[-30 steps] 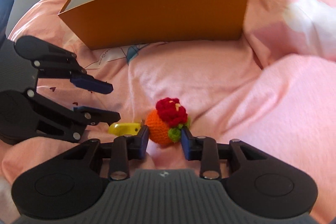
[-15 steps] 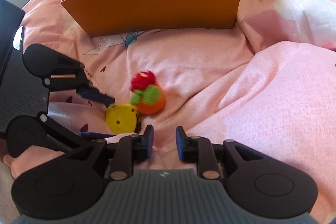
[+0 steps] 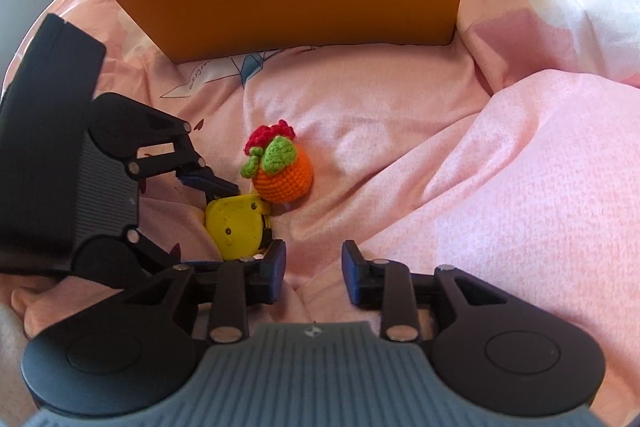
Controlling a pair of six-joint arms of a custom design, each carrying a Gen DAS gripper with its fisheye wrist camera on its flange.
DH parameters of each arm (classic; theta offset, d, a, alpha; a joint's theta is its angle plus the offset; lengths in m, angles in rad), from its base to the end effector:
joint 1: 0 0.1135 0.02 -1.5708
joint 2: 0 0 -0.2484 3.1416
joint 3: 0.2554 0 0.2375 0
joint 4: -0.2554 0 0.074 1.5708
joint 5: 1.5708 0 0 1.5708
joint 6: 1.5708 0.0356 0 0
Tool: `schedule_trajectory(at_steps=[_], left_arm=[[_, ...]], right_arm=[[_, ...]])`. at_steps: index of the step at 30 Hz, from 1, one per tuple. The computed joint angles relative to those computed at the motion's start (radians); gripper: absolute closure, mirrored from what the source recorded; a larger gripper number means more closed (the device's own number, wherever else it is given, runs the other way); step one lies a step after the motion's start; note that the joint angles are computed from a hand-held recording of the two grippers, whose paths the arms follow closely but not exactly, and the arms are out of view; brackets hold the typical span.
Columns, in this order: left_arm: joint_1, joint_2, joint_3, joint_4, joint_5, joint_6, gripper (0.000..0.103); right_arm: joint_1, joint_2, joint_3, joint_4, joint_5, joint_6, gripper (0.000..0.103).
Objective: Organize objects
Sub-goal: 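Grasp the yellow tape measure with the left gripper while the right gripper approaches the orange crocheted fruit, then lift the tape measure with the left gripper while the right gripper grasps and lifts the crocheted fruit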
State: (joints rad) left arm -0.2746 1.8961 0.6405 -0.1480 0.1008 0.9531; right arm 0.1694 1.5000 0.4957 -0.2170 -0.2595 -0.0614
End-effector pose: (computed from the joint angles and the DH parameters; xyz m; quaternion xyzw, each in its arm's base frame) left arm 0.2357 -0.0701 0.0411 0.5767 0.8111 -0.0196 0.0954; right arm 0.2089 0.0450 0.0977 -0.1348 0.9674 0.1365 0.1653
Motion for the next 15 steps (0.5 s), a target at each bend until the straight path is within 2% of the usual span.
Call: schedule_trajectory(at_steps=[4,9,15], left_arm=[[0.036,-0.048,-0.030,0.021,0.018,-0.017,0.045],[0.099,-0.103,-0.051,0.035,0.038,-0.047,0.045],[0.187,-0.135,-0.027,-0.004,0.072,-0.105,0.045]], right_arm=[[-0.012,-0.002,0.003,0.000,-0.022,-0.017,0.069],[-0.014,0.009,0.022,0.011,-0.053,-0.064,0.068],[0.025,0.039,0.049,0.054,-0.044,-0.129,0.064]])
